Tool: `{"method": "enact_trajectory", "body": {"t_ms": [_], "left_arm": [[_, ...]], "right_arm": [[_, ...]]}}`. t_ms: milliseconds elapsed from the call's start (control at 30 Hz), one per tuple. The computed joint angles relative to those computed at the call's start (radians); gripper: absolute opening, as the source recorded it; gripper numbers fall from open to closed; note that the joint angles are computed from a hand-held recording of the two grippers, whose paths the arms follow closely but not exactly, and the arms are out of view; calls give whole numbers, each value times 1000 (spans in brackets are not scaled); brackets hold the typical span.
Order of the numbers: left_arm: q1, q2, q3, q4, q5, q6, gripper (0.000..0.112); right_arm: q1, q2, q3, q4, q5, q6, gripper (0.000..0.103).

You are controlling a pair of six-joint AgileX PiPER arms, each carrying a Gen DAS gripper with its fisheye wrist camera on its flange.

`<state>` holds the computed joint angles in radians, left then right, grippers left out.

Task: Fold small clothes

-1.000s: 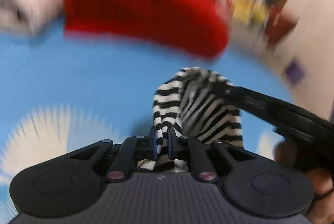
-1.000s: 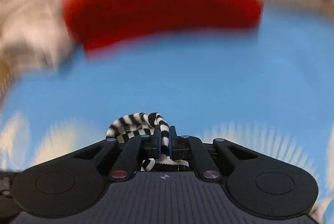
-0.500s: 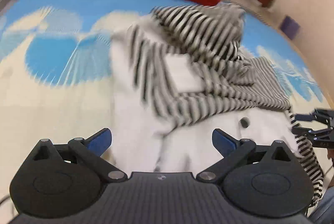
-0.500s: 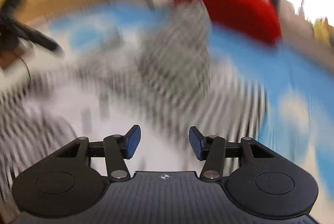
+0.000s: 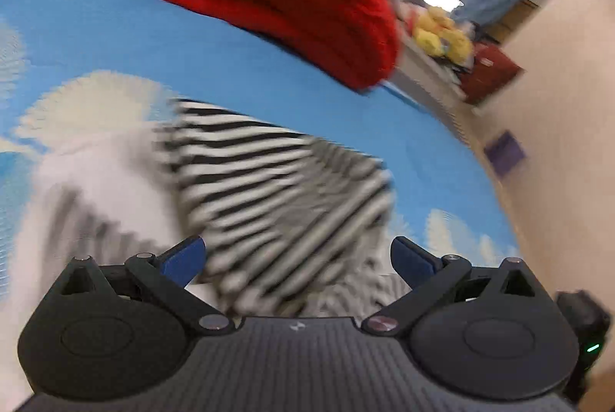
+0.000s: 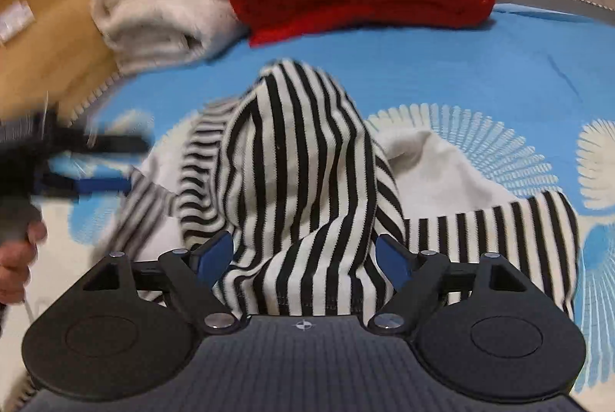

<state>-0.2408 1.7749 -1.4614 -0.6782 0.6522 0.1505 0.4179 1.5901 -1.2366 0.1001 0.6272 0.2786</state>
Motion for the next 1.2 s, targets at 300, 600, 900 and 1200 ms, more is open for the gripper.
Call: {"method": "enact_trajectory", "body": {"t_ms": [300, 600, 900, 1200], "left_arm": [[-195, 252, -389, 440, 153, -271, 3], [-125, -124, -155, 167, 58, -87, 4], [-294, -361, 552, 625, -89, -378, 98], [20, -471, 581, 31, -254, 134, 102]], "right_arm": [[140, -66, 97, -179, 33, 5, 6], [125, -295, -4, -474, 2, 225, 3], [502, -556, 326, -422, 323, 294, 32], [325, -581, 275, -403, 242, 247, 74]]}}
